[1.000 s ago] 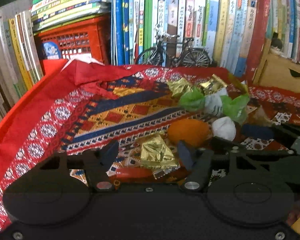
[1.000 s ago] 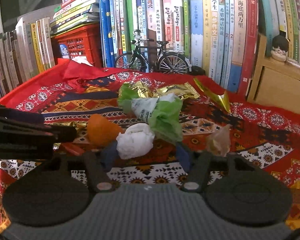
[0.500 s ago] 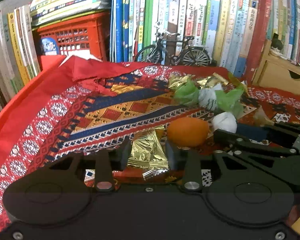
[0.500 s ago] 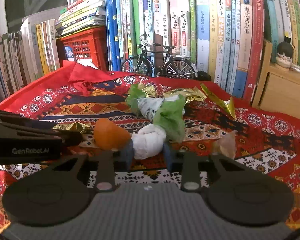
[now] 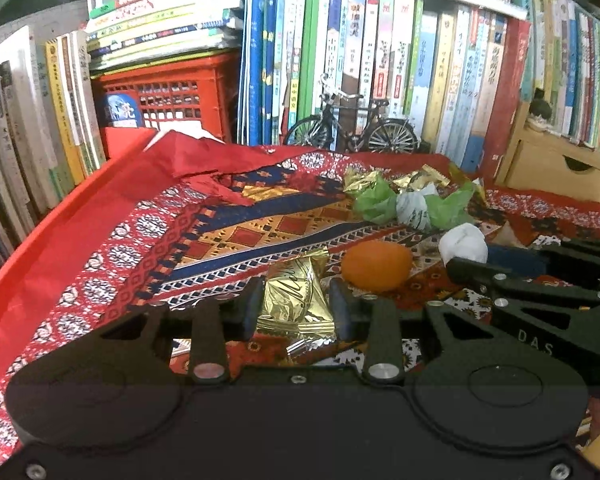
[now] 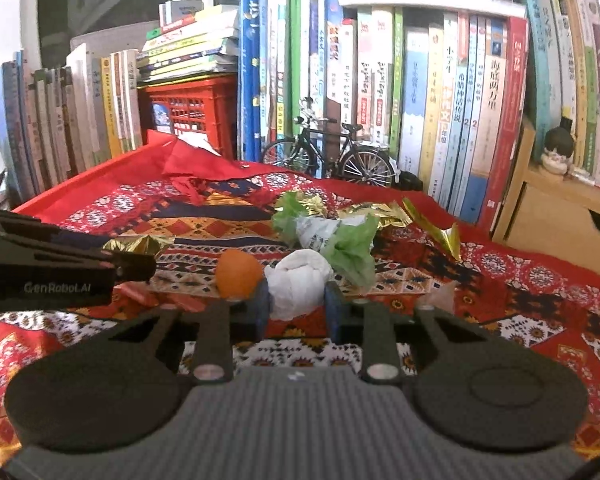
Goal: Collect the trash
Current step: 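Grasp the small gold wrapper with the left tool while the right tool grasps the white tissue ball, then carry the gold wrapper and tissue ball off the bed toward the black trash bag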
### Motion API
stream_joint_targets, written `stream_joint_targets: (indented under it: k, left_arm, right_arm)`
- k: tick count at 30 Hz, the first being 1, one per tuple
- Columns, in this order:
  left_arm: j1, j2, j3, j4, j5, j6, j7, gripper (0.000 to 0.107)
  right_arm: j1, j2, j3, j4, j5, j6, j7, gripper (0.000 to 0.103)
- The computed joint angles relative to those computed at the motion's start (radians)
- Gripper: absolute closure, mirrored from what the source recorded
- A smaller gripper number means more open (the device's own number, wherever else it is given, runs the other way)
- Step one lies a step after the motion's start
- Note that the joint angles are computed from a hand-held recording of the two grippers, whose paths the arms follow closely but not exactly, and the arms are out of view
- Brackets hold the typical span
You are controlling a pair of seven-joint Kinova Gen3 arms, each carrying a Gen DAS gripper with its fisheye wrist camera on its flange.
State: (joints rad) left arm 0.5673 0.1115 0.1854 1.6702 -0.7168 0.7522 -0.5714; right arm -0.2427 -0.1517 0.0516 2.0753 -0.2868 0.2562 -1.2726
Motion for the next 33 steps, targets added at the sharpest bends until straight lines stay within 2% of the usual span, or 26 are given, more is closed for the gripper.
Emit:
stream_joint_targets:
  k: [4, 16, 21, 27, 33]
  left_arm:
    - [0.006, -0.042, 0.016, 0.019, -0.006, 0.024, 0.019, 0.073]
    - [-0.050, -0.193, 0.129, 0.089, 0.029, 0.109, 0.044, 0.073]
    - [-0.095, -0.265, 0.180, 0.124, 0.066, 0.132, 0.030, 0.073]
    - [-0.147, -0.364, 0.221, 0.173, 0.139, 0.148, -0.001, 0.073]
    - [-0.189, -0.492, 0.247, 0.221, 0.212, 0.165, -0.049, 0.073]
  right_arm:
    - [0.041, -0.052, -0.054, 0.010, 0.052, 0.046, -0.083, 0.070]
    - [0.064, -0.237, -0.185, 0.048, 0.182, 0.183, -0.310, 0.070]
    - [0.057, -0.321, -0.253, 0.057, 0.214, 0.266, -0.396, 0.070]
    - [0.071, -0.407, -0.376, 0.067, 0.258, 0.346, -0.511, 0.070]
    - [0.061, -0.483, -0.441, 0.063, 0.244, 0.417, -0.618, 0.070]
